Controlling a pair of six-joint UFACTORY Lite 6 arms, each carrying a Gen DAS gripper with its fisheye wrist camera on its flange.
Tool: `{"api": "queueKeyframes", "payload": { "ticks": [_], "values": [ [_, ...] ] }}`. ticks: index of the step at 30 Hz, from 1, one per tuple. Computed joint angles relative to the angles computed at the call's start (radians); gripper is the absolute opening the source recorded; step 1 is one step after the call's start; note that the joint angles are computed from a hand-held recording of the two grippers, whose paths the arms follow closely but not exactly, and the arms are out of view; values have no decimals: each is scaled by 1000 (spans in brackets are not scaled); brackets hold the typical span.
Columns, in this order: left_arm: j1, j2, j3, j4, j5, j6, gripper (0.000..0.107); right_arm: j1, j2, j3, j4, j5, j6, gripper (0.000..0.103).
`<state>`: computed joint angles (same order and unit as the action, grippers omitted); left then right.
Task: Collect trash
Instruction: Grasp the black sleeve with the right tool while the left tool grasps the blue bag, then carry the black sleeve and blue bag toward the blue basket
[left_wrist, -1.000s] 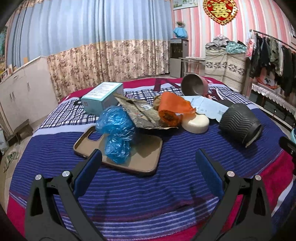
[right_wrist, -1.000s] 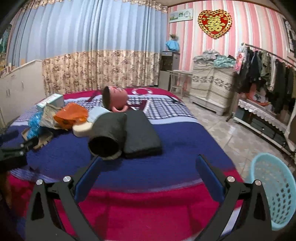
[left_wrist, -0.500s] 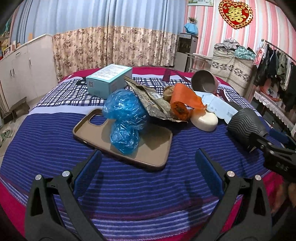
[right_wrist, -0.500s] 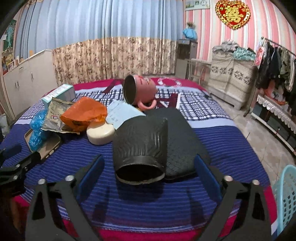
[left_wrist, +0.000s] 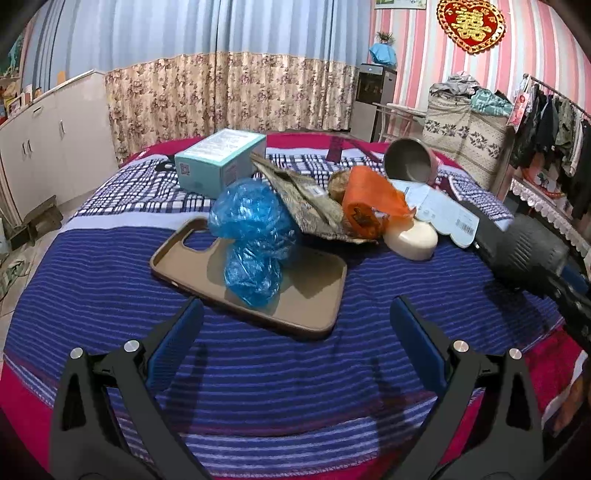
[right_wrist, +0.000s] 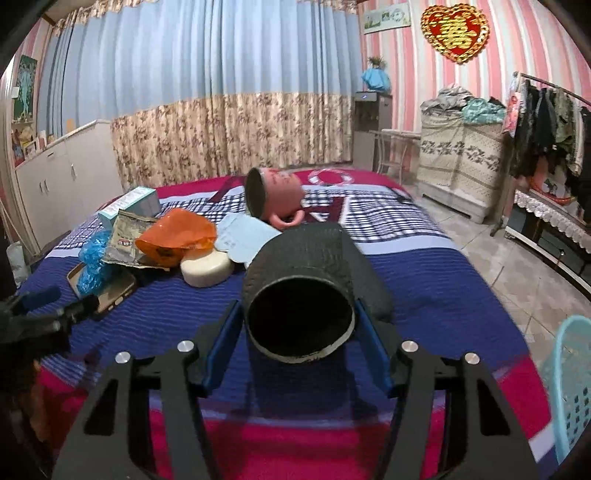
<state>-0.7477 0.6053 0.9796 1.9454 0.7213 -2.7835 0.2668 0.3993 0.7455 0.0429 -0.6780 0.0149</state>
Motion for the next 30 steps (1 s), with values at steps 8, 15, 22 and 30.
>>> {"api": "queueKeyframes", "payload": {
  "ticks": [8,15,22,30],
  "values": [
    [26,-23,60,-159,96,333,97,-196,-117,-172,-187,-85,131,61],
    [185,-22,82,-70,-18,406,97,-270,-99,-226,-229,-159,157,61],
    [251,80,175,34,-178,386,59,-278,-111,-254,-228,-180,161,61],
    [219,-96,-31,127,-112,258,36,-314,-160,-300,-243,-192,181,61]
  ]
}}
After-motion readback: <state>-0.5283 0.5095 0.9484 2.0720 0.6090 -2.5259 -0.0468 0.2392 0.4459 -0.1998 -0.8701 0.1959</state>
